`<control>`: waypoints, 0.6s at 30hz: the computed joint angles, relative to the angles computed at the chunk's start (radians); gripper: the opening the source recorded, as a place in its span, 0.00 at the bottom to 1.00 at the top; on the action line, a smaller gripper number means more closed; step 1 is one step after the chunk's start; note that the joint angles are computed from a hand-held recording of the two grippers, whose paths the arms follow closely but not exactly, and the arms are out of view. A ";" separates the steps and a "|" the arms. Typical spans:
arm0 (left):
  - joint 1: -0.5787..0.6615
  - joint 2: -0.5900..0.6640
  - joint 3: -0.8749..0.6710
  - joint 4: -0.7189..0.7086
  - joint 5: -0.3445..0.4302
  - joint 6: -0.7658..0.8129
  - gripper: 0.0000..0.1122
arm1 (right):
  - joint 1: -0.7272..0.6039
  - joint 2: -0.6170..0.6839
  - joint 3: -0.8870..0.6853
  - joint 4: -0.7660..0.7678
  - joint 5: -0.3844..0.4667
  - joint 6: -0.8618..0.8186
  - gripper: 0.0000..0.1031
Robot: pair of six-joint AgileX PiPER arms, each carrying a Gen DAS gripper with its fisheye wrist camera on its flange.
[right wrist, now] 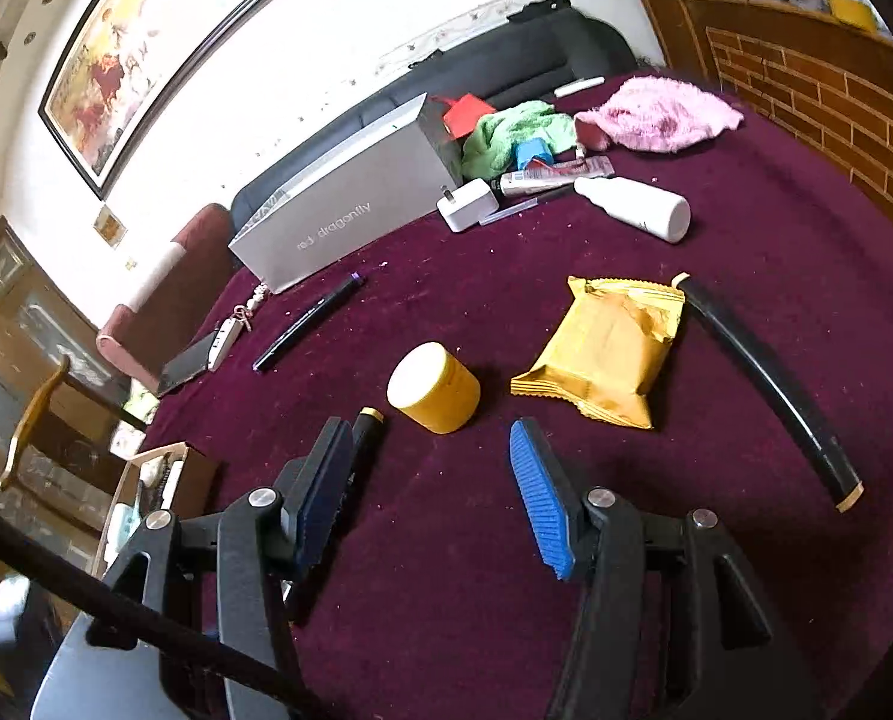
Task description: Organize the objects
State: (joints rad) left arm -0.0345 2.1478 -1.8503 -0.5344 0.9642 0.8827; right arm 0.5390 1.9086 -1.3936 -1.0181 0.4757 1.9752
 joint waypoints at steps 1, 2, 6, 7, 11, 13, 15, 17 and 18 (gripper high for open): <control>-0.027 0.027 -0.049 0.047 -0.005 -0.058 0.58 | -0.003 -0.014 0.016 -0.018 -0.008 0.022 0.53; -0.046 0.046 -0.080 0.080 -0.009 -0.098 0.58 | -0.004 -0.026 0.028 -0.039 -0.014 0.038 0.53; -0.141 0.126 -0.184 0.217 -0.068 -0.193 0.57 | -0.001 -0.017 0.002 -0.059 0.028 0.030 0.53; -0.163 0.135 -0.181 0.244 -0.104 -0.194 0.58 | -0.005 -0.017 0.005 -0.059 0.015 0.040 0.53; -0.154 0.200 -0.312 0.154 0.024 -0.112 0.17 | -0.011 -0.004 -0.004 -0.041 0.016 0.023 0.53; -0.139 0.202 -0.343 0.125 0.100 -0.089 0.10 | -0.011 -0.002 -0.001 -0.050 0.015 0.031 0.53; -0.111 0.145 -0.260 0.076 0.081 -0.016 0.10 | -0.009 0.002 -0.003 -0.045 0.023 0.028 0.53; -0.075 0.111 -0.226 0.033 0.109 -0.008 0.10 | -0.013 0.003 0.004 -0.055 0.009 0.039 0.53; -0.041 0.072 -0.175 -0.011 0.113 0.025 0.10 | -0.012 0.005 0.004 -0.060 0.008 0.043 0.53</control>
